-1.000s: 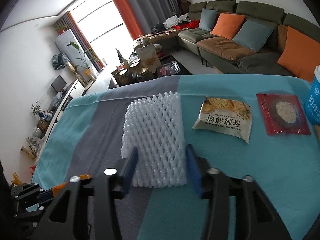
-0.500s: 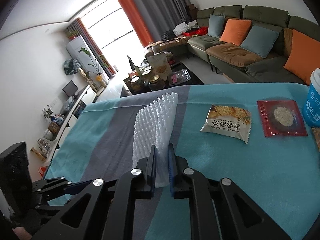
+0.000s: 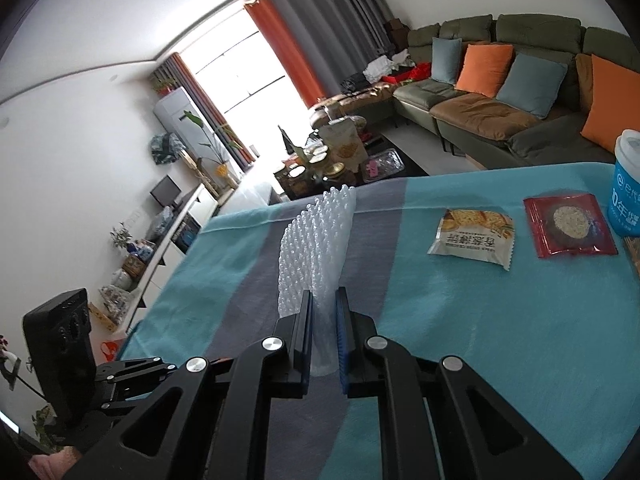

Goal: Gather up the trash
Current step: 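Carry the orange peel and white foam net in both tools to the teal bin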

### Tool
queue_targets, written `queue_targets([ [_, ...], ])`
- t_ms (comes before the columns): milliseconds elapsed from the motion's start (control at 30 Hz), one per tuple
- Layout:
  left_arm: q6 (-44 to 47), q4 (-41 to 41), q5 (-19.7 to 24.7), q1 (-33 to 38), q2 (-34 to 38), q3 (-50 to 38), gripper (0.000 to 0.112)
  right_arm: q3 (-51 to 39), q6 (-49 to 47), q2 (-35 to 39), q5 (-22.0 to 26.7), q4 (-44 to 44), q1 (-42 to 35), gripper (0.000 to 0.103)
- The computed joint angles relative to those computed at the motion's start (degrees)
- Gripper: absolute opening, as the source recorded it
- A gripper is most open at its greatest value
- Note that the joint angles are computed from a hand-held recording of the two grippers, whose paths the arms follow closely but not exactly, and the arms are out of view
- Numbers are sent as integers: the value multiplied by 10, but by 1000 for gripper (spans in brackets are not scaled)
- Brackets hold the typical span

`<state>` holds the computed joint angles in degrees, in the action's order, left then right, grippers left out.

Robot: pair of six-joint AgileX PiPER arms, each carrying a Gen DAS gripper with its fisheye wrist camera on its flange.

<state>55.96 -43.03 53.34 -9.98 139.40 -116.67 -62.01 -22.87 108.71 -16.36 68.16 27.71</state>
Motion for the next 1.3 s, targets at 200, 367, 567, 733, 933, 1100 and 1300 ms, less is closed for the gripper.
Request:
queue_targets([
  [200, 35, -31, -20, 43, -52, 76, 14, 6, 75, -8, -24, -71, 31, 10],
  [367, 72, -60, -30, 90, -90, 133, 14, -3, 114, -3, -28, -113, 47, 10],
  [567, 122, -89, -43, 148, -130, 197, 14, -40, 119, 21, -16, -123, 65, 10],
  [733, 157, -112, -49, 191, -152, 232, 14, -70, 146, 42, -2, -157, 75, 10],
  [933, 178, -129, -50, 226, -170, 256, 14, -119, 113, 69, 23, -138, 89, 10],
  [1100, 187, -138, -63, 237, -183, 271, 14, -156, 102, 91, 47, -138, 92, 10],
  [1300, 197, -150, -73, 251, -196, 291, 14, -194, 96, 117, 66, -137, 100, 10],
])
